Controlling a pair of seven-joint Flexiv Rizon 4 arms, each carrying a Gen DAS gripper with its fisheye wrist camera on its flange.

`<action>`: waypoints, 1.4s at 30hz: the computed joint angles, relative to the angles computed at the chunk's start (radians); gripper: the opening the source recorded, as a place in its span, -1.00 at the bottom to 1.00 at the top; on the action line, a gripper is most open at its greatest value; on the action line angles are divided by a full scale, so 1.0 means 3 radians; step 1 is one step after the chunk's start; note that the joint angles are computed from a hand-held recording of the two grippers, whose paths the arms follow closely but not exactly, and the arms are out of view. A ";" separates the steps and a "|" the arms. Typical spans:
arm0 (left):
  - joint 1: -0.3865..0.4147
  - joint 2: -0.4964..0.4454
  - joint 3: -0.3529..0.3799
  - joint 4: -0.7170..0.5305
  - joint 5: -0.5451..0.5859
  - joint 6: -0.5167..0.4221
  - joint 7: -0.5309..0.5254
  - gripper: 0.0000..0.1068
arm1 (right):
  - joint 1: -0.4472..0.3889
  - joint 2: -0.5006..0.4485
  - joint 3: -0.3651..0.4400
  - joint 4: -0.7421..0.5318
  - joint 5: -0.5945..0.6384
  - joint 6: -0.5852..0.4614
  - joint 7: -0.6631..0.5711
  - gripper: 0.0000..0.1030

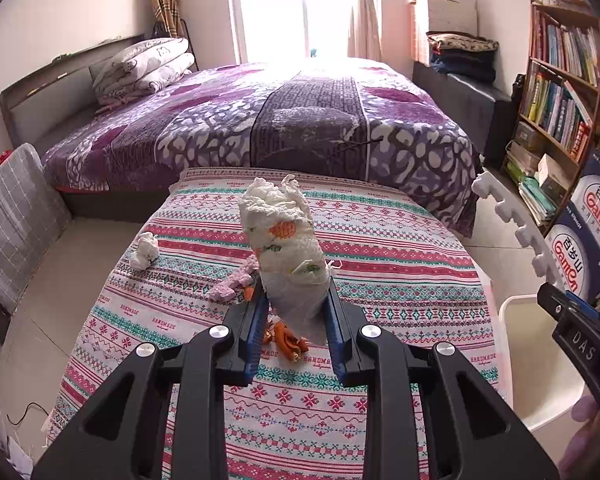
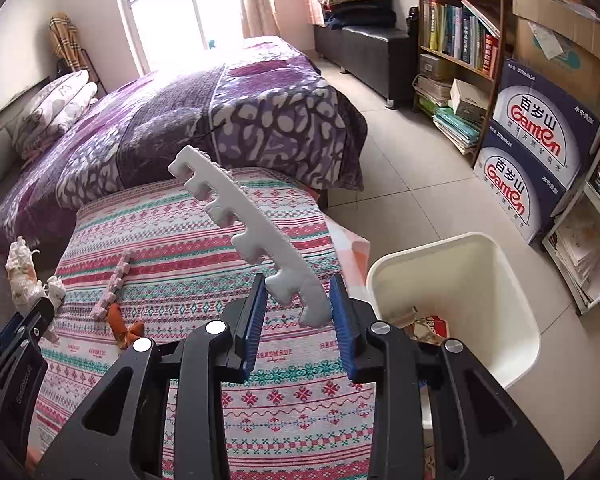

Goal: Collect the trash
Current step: 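Carry the cloth bundle with the left tool while the right tool drops the foam separator into the bin, then open the left tool over the white bin to drop the cloth bundle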

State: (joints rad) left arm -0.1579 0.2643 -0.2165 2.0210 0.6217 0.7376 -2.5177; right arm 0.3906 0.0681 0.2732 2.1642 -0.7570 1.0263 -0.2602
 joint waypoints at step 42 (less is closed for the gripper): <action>-0.1343 -0.1666 0.0240 -0.1130 -0.0503 0.0434 0.0402 -0.45 | -0.1087 0.0913 -0.0282 0.0492 0.0820 -0.0595 0.0081 0.65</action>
State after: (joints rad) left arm -0.5608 -0.2356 -0.1444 1.6822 0.4710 0.8678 -2.3972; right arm 0.0645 0.3420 0.1884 2.3120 -0.5111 0.8477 -0.2358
